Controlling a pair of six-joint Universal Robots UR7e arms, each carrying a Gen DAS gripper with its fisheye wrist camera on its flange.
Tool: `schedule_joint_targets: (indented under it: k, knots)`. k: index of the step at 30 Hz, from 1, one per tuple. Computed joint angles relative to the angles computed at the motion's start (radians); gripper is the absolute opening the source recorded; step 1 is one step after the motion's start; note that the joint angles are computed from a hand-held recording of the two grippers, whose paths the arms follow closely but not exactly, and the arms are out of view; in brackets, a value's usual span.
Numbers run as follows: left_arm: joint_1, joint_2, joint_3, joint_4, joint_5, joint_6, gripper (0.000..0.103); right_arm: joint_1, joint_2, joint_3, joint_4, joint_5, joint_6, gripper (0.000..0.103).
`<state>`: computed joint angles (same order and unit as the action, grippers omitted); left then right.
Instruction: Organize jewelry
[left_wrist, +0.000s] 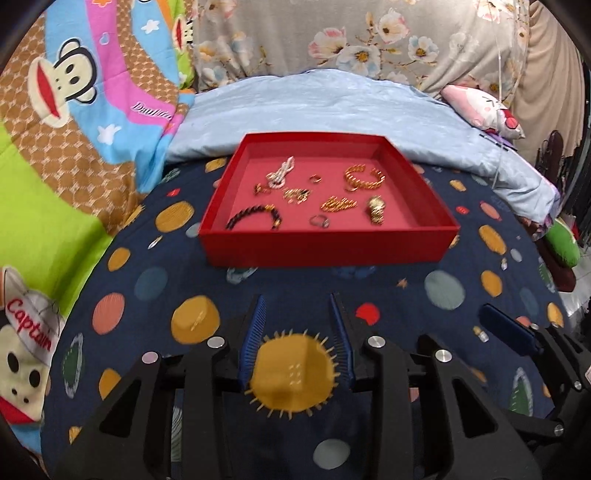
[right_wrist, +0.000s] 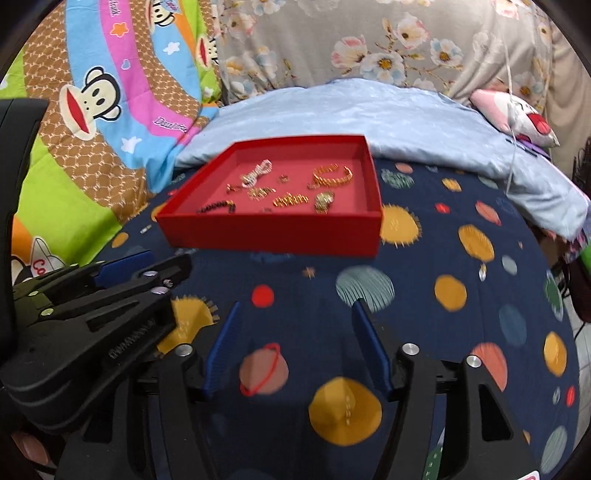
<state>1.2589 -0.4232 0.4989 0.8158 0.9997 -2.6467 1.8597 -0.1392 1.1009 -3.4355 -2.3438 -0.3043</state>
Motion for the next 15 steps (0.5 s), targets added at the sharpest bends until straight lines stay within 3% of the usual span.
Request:
schedule_joint_targets:
  k: [3,7,10,15]
  knots:
    - [0.010,-0.024,0.051,-0.041,-0.002,-0.012,0.044,-0.008,0.001,0.011,-0.014,-0.019,0.019,0.068]
    - [0.016,-0.053,0.119,-0.124,-0.026,0.014,0.050,-0.011,0.018,-0.005,-0.029,-0.038,0.018,0.071]
    - [0.016,-0.063,0.150,-0.177,-0.053,0.047,0.054,-0.014,0.033,-0.023,-0.056,-0.054,0.014,0.080]
    - [0.020,-0.087,0.209,-0.263,-0.074,0.086,0.066,-0.015,0.044,-0.049,-0.039,-0.084,0.027,0.082]
